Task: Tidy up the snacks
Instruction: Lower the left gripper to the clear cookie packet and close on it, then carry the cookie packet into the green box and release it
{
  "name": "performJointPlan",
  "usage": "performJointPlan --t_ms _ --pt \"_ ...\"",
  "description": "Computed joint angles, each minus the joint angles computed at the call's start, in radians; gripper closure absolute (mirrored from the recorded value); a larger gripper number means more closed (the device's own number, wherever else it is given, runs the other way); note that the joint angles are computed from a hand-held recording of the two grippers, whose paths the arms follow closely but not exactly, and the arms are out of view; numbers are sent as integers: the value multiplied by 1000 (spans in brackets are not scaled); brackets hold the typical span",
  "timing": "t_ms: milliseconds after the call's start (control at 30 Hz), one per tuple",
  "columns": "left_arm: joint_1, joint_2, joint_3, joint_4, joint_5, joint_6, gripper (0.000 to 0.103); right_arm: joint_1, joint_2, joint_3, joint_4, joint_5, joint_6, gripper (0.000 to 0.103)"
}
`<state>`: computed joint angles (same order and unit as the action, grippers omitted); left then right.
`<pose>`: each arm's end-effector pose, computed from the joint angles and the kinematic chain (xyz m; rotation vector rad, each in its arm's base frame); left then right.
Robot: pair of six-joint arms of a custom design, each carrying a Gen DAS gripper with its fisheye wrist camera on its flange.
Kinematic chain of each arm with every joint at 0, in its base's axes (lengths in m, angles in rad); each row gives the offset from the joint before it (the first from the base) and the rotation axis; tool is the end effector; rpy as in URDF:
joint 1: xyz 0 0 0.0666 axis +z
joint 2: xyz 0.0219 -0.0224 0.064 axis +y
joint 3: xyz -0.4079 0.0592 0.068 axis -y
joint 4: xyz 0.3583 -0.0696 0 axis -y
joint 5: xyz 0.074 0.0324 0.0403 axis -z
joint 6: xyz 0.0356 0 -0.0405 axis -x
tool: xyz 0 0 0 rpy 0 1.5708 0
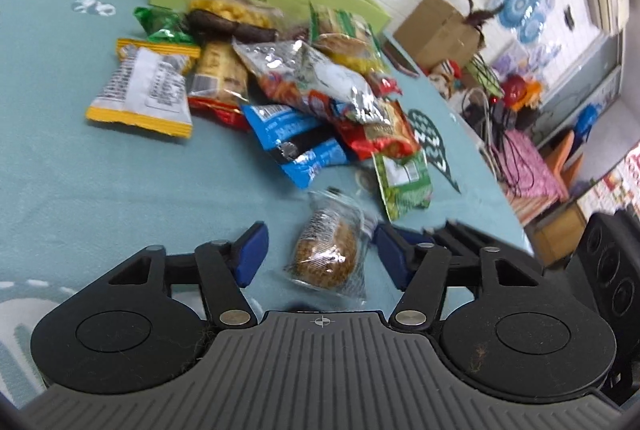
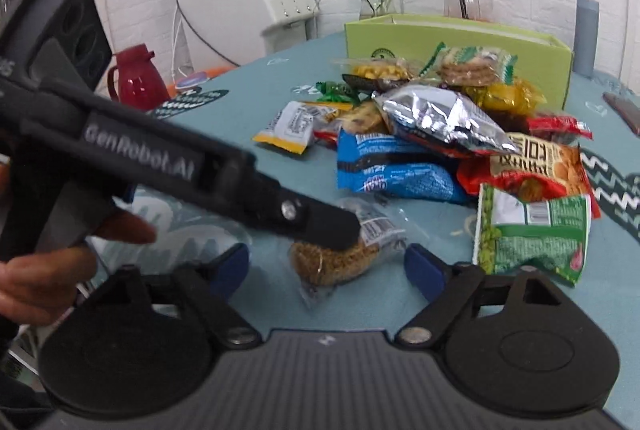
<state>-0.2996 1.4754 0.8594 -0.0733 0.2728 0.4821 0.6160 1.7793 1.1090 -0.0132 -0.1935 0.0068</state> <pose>0.4047 -0.1355 0.2671 -0.0620 2.3318 -0.7137 0.4354 0.3161 0.2241 -0.8036 2.1513 0.5394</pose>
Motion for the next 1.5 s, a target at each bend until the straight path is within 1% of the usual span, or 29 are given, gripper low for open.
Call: performJointPlan --t_ms 33,100,133,200,267,333,400,467,500,567,633,733,767,833,867,900,933,967,1000,1033,1067,1100,1167,1200,1267,1367,1500 --pt "-5 4 5 -15 5 -17 91 5 4 8 -4 1 19 27" --pt "-12 -2 6 -28 -21 -23 89 1 10 28 -31 -35 28 30" --pt "-12 -10 9 -41 -26 -23 90 -3 10 35 -39 -56 32 33" --pt "-2 -27 15 -51 -21 -6 90 -9 5 46 -39 -85 22 34" --pt "8 -49 32 -60 -22 6 90 -11 -8 57 -18 -96 30 34" --pt "15 -71 60 -66 -39 -2 90 -18 -14 82 6 -115 36 34" --pt "22 -78 103 -76 -59 -30 90 -35 -6 130 16 -153 33 33" --pt "35 -57 174 -92 -74 -60 88 -51 19 202 14 -179 47 33" --pt "42 -37 216 -99 -79 -77 86 -58 37 246 8 -178 63 32" --pt "61 23 316 -115 -69 -106 87 -72 90 354 -22 -148 99 32" --pt "79 100 433 -159 -55 -125 87 -95 157 487 -99 -150 101 33" --pt "107 239 625 -235 -29 -144 87 -124 293 737 -256 -149 120 33" --pt "115 288 691 -262 -26 -157 87 -133 344 832 -324 -148 126 33" --pt "125 378 811 -317 -32 -158 87 -146 452 1022 -453 -148 136 34" --pt "131 422 862 -333 -38 -163 86 -150 503 1111 -509 -146 139 34" --pt "135 455 899 -345 -48 -160 85 -155 554 1200 -567 -144 141 32" --pt "139 483 928 -351 -58 -157 74 -159 600 1278 -612 -139 138 26" --pt "144 500 943 -352 -64 -153 60 -164 623 1311 -626 -132 130 24" --pt "149 508 945 -347 -67 -144 55 -170 625 1307 -620 -131 118 22" --pt "153 505 929 -325 -59 -139 48 -178 602 1253 -577 -143 99 18" --pt "156 495 905 -298 -49 -140 46 -187 569 1181 -518 -162 76 15" --pt "155 483 883 -277 -53 -143 45 -195 533 1107 -452 -177 53 8" --pt "145 449 833 -238 -79 -155 42 -208 461 972 -339 -199 36 8" --pt "139 433 810 -223 -88 -158 41 -212 427 914 -301 -199 38 8" --pt "126 396 758 -190 -82 -159 39 -217 356 794 -223 -187 49 8" --pt "100 342 678 -151 -86 -159 35 -221 271 653 -165 -167 64 8" --pt "61 273 567 -118 -116 -151 32 -218 170 463 -95 -128 76 8"
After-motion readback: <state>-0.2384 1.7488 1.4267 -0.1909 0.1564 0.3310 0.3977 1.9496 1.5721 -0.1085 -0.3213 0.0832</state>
